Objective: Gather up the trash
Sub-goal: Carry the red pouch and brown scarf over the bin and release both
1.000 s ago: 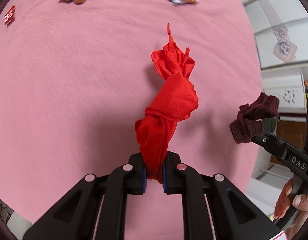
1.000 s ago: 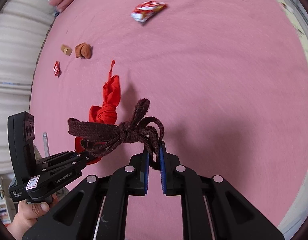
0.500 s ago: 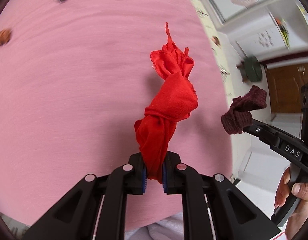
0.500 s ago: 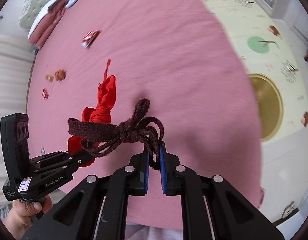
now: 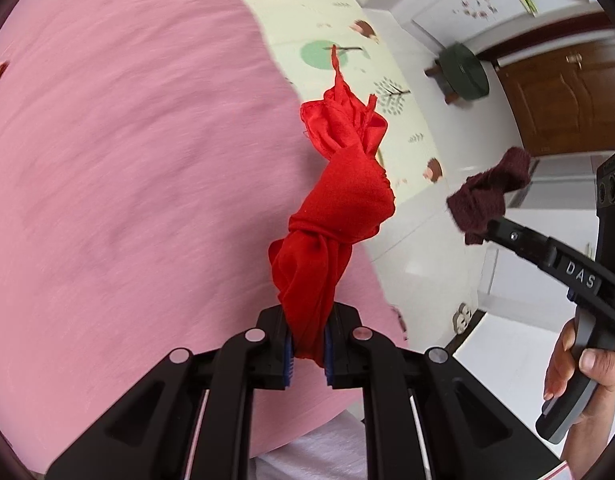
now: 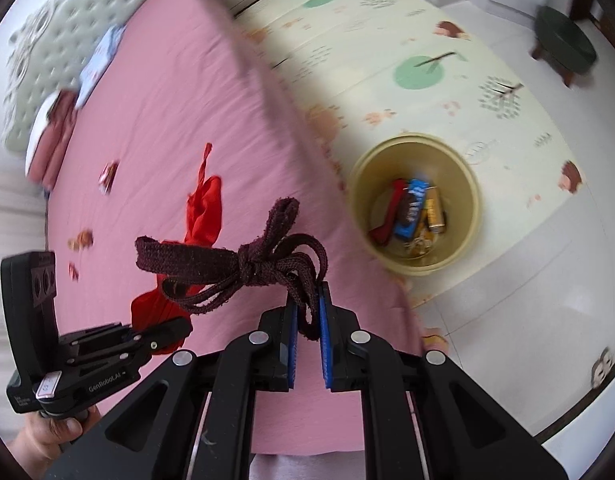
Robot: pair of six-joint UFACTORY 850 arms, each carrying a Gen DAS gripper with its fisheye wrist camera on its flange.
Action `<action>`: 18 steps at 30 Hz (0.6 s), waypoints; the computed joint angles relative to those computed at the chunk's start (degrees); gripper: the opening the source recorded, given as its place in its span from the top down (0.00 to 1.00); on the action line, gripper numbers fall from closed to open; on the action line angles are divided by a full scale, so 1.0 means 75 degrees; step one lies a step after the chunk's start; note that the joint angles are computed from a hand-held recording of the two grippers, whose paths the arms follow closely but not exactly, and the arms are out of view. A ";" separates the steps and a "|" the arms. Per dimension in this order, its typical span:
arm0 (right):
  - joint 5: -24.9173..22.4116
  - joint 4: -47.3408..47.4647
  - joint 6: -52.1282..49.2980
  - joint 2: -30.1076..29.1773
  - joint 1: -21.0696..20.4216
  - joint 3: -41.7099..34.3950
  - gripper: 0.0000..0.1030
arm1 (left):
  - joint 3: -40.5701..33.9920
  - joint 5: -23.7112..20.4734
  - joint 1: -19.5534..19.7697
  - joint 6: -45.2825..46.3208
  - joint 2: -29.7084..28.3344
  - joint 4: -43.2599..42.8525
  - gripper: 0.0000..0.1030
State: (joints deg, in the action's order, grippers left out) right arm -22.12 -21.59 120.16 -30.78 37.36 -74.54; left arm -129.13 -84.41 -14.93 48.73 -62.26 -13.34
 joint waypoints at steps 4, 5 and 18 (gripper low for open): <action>0.0329 -0.0640 0.1240 0.0565 -0.0061 0.1056 0.91 | 0.0665 0.0409 -0.0482 -0.0014 0.0302 0.0073 0.90; 0.0398 -0.0765 0.1468 0.0660 -0.0077 0.1243 0.91 | 0.0773 0.0455 -0.0569 -0.0004 0.0349 0.0082 0.90; 0.1270 -0.2945 0.4220 0.1150 -0.0530 0.2542 0.84 | -0.0015 -0.0172 -0.1420 -0.0039 -0.0236 -0.0254 0.79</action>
